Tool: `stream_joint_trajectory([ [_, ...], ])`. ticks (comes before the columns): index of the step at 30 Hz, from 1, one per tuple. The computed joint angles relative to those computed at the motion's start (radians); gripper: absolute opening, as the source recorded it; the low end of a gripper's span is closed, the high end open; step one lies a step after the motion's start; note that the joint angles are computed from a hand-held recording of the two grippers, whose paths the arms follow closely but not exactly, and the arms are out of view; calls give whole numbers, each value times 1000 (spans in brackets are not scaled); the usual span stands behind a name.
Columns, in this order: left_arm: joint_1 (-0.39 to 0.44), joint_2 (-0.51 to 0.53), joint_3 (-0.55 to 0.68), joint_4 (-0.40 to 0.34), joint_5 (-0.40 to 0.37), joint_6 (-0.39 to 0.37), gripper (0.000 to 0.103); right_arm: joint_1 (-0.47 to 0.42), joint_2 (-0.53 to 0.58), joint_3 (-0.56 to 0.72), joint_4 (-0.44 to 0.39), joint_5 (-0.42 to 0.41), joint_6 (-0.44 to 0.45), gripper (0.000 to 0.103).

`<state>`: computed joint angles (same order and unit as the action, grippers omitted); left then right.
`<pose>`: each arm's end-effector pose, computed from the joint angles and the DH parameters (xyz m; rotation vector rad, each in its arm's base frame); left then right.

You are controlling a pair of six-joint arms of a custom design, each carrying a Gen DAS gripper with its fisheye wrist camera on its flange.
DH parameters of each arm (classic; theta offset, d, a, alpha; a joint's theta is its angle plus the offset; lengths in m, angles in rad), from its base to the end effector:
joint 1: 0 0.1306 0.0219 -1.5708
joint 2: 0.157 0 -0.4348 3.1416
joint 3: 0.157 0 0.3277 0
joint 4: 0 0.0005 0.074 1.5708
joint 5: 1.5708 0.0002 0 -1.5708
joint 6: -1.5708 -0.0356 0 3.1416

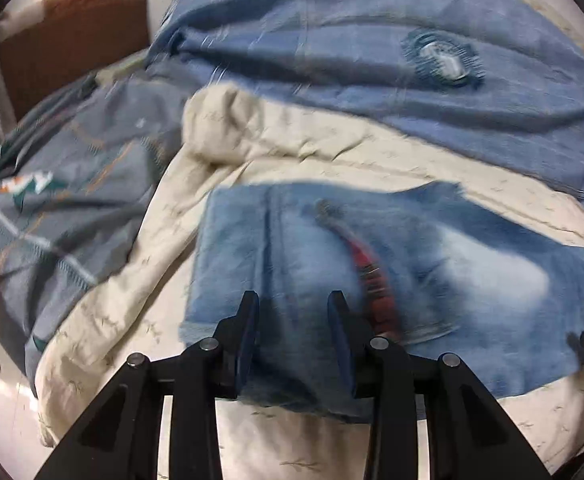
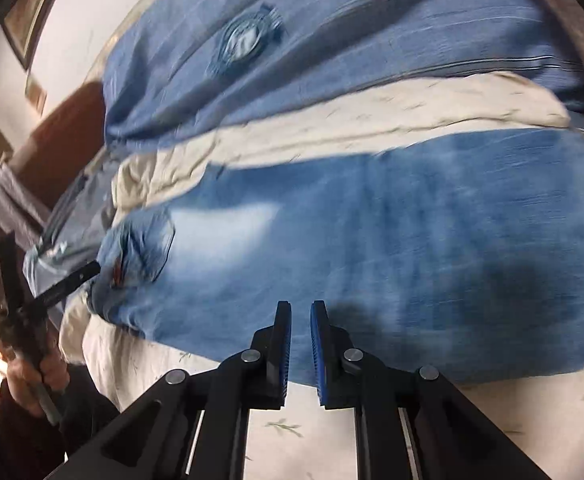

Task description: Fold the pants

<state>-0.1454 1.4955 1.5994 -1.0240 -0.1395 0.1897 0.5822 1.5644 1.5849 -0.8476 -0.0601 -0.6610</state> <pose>0.4452 -0.0607 0.5109 -0.1132 2.4759 0.0313 0.4074 0.2701 0.4864 0.0692 2.4974 0.6284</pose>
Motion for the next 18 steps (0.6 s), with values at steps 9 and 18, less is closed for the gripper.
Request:
stream_joint_trajectory([
  [9,-11,-3,-68,23,-60,-93,38,19,55,31,-87,-32,31,13],
  [18,-11,-44,-61,31,-12,-56,38,22,41,34,12,-95,49,12],
])
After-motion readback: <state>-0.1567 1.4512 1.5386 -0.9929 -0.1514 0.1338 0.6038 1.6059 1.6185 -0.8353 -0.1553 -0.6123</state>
